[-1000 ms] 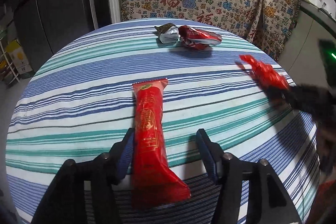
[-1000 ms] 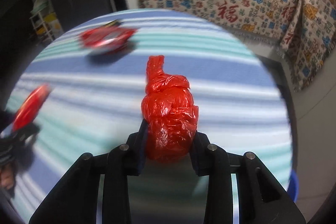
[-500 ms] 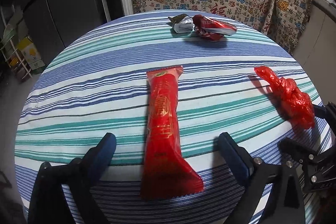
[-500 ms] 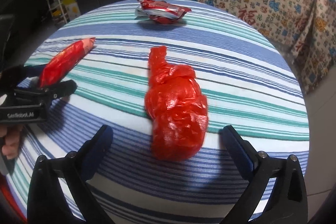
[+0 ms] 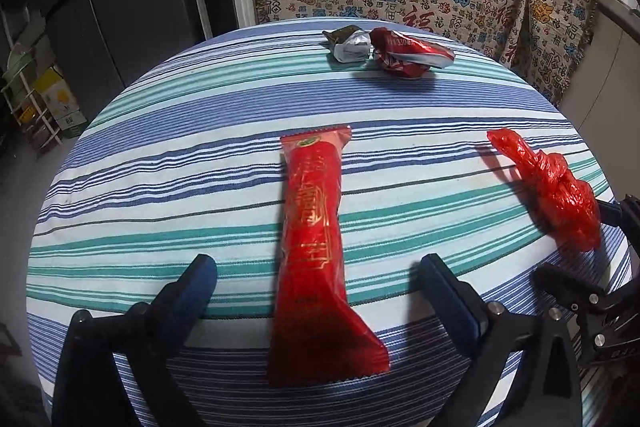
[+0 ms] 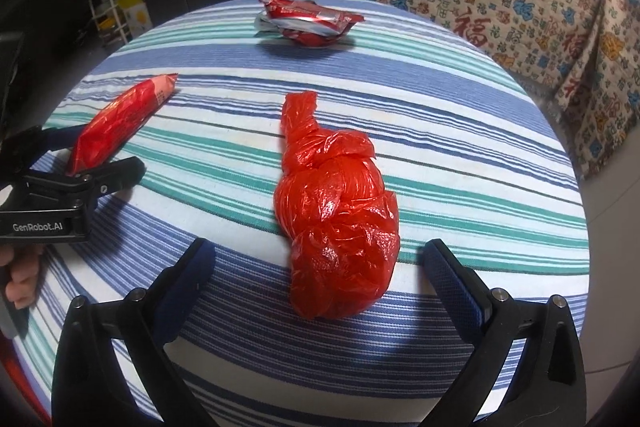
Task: Collect trash
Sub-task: 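Lower the right gripper onto the red plastic bag and close it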
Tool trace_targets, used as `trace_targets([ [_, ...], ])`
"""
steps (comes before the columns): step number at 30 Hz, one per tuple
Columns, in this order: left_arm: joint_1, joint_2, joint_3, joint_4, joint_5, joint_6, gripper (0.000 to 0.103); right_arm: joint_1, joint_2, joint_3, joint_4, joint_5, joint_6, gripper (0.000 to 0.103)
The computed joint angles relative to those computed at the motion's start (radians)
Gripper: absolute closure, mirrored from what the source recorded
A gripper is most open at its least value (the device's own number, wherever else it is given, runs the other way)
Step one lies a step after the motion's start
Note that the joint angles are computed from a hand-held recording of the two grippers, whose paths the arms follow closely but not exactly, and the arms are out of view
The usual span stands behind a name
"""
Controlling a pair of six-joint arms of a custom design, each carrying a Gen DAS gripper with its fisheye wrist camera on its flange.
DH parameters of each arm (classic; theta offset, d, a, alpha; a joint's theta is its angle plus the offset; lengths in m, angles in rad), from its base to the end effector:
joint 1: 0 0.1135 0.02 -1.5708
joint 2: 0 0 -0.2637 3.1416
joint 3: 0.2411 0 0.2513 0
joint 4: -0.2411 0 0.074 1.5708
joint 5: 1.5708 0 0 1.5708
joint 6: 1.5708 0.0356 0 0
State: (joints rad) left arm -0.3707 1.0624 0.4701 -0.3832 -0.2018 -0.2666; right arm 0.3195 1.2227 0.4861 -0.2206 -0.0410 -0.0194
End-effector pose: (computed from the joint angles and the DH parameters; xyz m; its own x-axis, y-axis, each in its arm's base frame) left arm 0.1784 -0.0617 0.1672 -0.8104 0.0381 -0.5847 0.0380 0.9992 0.0124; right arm 0.2029 0.0687 0.1523 -0.7695 -0.2750 -0.5764 -0.3512 0.9360 0.0223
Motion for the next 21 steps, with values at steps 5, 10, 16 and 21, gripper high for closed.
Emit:
trace_targets([
  [5, 0.086, -0.007, 0.056, -0.095, 0.143, 0.128, 0.001, -0.096, -0.011, 0.078, -0.152, -0.136, -0.052, 0.017],
  [10, 0.161, -0.056, 0.084, -0.149, 0.268, 0.239, 0.001, -0.174, -0.039, 0.128, -0.234, -0.212, -0.117, 0.017],
  [16, 0.173, -0.019, 0.105, -0.145, 0.299, 0.25, 0.029, -0.155, -0.024, 0.133, -0.193, -0.211, -0.089, 0.017],
  [21, 0.193, -0.044, 0.088, -0.14, 0.285, 0.239, 0.075, -0.16, 0.032, 0.135, -0.151, -0.255, -0.078, 0.062],
])
